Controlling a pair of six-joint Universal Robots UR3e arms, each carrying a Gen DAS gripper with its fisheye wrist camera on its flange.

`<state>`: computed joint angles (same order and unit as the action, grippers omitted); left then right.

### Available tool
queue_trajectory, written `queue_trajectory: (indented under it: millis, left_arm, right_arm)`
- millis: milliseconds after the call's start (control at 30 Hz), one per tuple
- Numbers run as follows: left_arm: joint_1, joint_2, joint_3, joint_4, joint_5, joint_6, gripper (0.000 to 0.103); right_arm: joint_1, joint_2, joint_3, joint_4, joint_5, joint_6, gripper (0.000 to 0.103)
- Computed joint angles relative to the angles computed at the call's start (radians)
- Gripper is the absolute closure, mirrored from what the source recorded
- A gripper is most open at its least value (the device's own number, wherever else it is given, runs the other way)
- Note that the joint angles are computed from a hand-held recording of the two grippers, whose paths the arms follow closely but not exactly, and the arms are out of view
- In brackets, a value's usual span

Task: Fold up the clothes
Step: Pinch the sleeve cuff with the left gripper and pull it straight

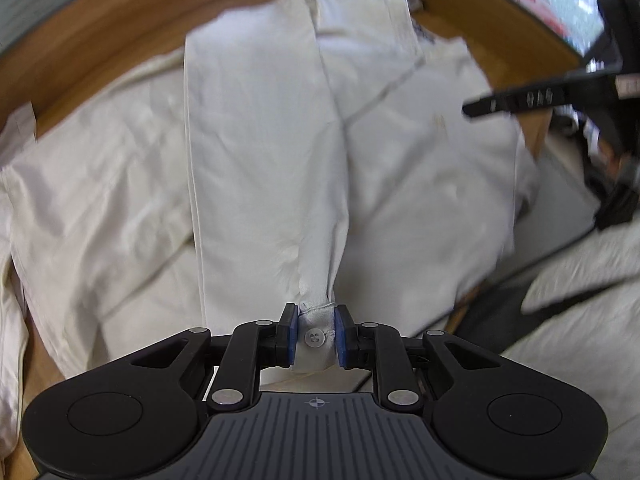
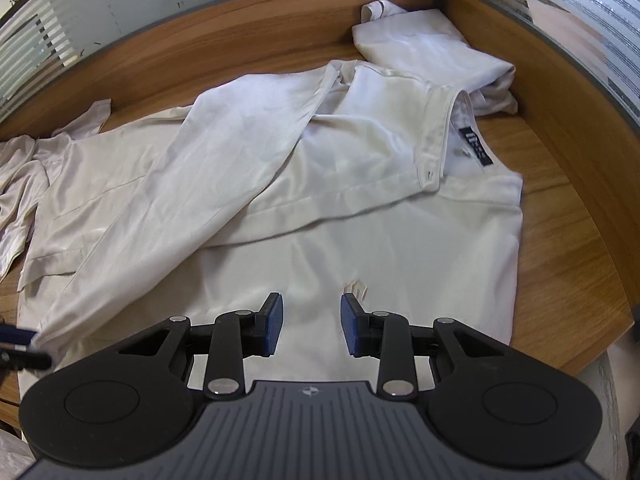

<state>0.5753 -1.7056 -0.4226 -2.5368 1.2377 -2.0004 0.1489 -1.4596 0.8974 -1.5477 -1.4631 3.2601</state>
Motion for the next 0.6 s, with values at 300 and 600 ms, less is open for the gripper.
queue_trajectory:
  millis: [300, 600]
  left_arm:
    - [0.111, 0.106, -0.201, 0.022, 0.044, 0.118, 0.078]
    - [0.140, 0.119, -0.242, 0.050, 0.121, 0.141, 0.078]
  right_arm:
    - [0.036, -0.037, 0.072, -0.024, -0.024, 0.034, 0.067]
    - [0.045, -0.006, 0.033, -0.026, -0.043, 0.034, 0.067]
